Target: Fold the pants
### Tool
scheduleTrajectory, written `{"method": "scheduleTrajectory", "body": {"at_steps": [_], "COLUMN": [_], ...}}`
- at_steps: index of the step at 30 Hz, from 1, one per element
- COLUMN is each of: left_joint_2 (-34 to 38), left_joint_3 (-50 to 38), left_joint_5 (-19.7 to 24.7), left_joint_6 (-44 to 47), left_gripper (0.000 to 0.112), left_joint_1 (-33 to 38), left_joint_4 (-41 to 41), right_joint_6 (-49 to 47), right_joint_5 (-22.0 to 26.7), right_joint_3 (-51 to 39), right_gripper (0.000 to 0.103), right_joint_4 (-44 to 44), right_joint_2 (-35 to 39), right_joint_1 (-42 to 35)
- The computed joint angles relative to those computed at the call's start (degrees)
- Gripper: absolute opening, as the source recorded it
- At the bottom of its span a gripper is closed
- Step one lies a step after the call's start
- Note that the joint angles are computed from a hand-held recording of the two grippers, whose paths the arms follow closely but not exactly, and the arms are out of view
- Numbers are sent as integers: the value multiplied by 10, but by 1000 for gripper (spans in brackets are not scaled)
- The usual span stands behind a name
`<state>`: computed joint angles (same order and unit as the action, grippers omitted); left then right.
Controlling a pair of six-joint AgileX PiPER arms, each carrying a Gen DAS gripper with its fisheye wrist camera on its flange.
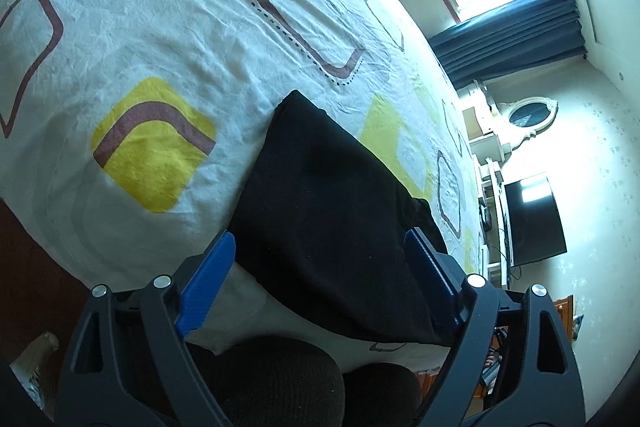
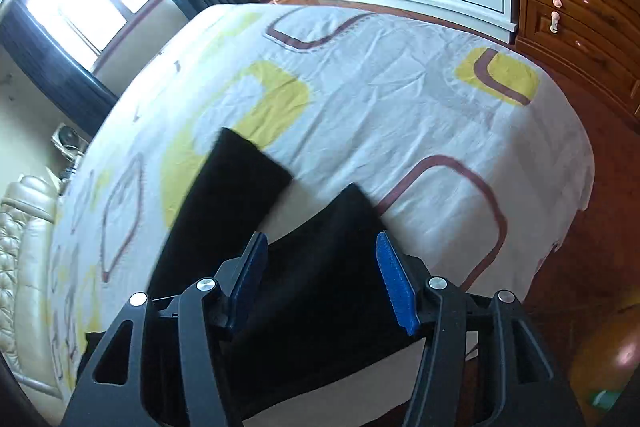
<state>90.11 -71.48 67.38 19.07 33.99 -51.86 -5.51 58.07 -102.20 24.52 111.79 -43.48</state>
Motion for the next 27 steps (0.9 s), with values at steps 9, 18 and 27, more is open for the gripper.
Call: {"method": "scheduleTrajectory", "body": {"at_steps": [9,18,27], "left_joint_2": [-1,-2,-14], "left_joint_3": [28,52,72], "left_joint_5": [-68,-132,-135], "left_joint_6": [-83,-126,-116], "left_gripper": [87,91,91], "left_joint_1": [-105,-171,-144], "left_joint_4": [35,33,3], "right_joint_6": [-51,-80,-54], "right_joint_5": [108,6,-49], "right_joint_3": [-183,-184,26], "right_gripper": [15,19,57], "right_joint_4": [-85,-205,74], "right_joint_2": [145,142,42], "right_joint_1": [49,92,-96]}}
